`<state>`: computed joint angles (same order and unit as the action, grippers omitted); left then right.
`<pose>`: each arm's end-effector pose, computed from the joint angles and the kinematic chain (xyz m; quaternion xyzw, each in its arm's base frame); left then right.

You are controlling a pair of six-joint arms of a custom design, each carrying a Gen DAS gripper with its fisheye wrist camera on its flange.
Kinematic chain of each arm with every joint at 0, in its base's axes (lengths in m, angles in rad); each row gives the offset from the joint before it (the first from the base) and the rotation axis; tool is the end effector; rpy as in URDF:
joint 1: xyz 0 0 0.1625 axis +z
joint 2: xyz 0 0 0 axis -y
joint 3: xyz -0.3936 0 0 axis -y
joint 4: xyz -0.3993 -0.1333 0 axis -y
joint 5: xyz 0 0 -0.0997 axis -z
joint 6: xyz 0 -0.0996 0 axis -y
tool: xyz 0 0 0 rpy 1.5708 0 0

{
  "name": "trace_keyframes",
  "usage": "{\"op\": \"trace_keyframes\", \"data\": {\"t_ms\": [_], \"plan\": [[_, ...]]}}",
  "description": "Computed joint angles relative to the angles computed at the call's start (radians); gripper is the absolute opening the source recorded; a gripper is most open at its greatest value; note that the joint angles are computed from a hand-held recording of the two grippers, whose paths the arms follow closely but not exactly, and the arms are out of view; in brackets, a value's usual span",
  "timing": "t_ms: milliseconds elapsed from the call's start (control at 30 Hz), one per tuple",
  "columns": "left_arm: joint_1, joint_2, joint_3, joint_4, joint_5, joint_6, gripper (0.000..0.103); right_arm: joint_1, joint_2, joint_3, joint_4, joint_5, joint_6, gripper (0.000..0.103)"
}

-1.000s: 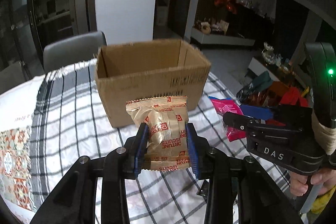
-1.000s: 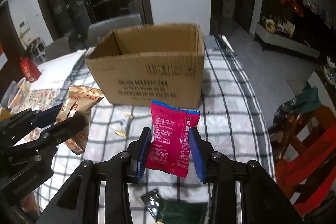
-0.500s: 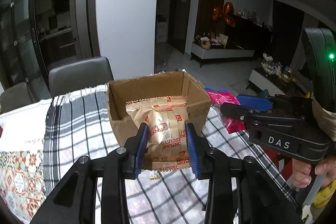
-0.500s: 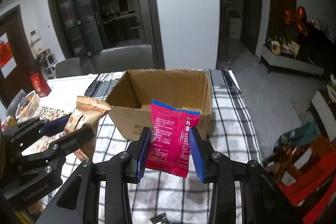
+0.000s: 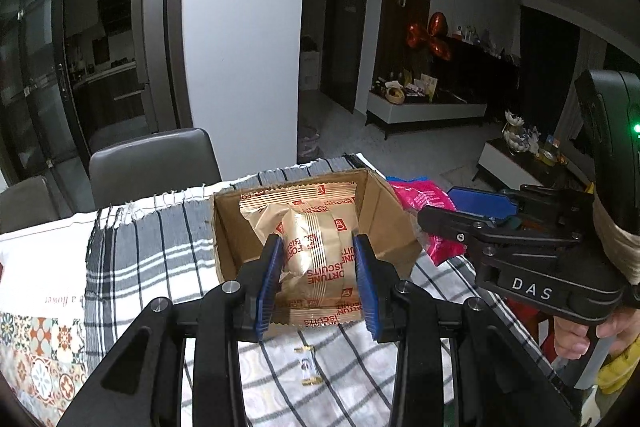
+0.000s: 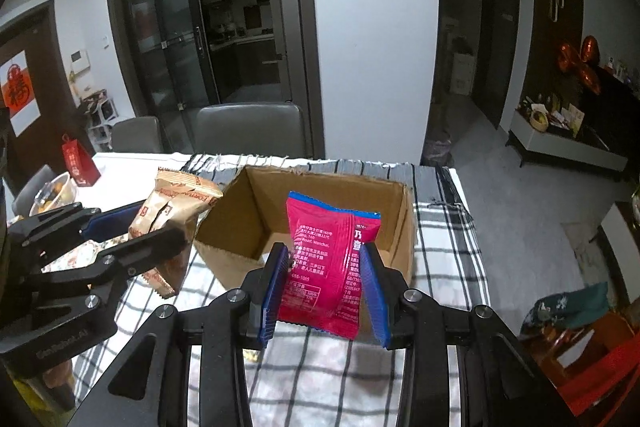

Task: Organize snacks
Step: 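Carry both held packets into the cardboard box and open both tools, then withdraw both tools from the box toward the remaining snacks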

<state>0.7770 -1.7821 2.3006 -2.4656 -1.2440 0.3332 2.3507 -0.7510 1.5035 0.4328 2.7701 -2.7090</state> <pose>-0.1634 -0.3924 0.2984 0.4920 0.8357 -0.2162 0.1135 0.3807 -0.3273 0.0872 0.0335 -0.8167 0.4456 0.3651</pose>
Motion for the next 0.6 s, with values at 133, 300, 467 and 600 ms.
{"op": "trace_keyframes", "data": {"t_ms": [133, 300, 467, 600], "plan": [[0.017, 0.047, -0.012, -0.033, -0.003, 0.011, 0.036, -0.03, -0.024, 0.014, -0.068, -0.02, -0.086, 0.038], [0.038, 0.119, -0.036, -0.089, -0.01, 0.026, 0.036, -0.068, -0.045, 0.022, -0.14, -0.043, -0.203, 0.038], [0.044, 0.181, -0.052, -0.128, 0.007, 0.031, 0.038, -0.097, -0.065, 0.039, -0.201, -0.065, -0.273, 0.039], [0.021, 0.19, -0.023, -0.205, 0.08, 0.024, 0.075, -0.108, -0.061, 0.037, -0.198, -0.053, -0.268, 0.054]]}}
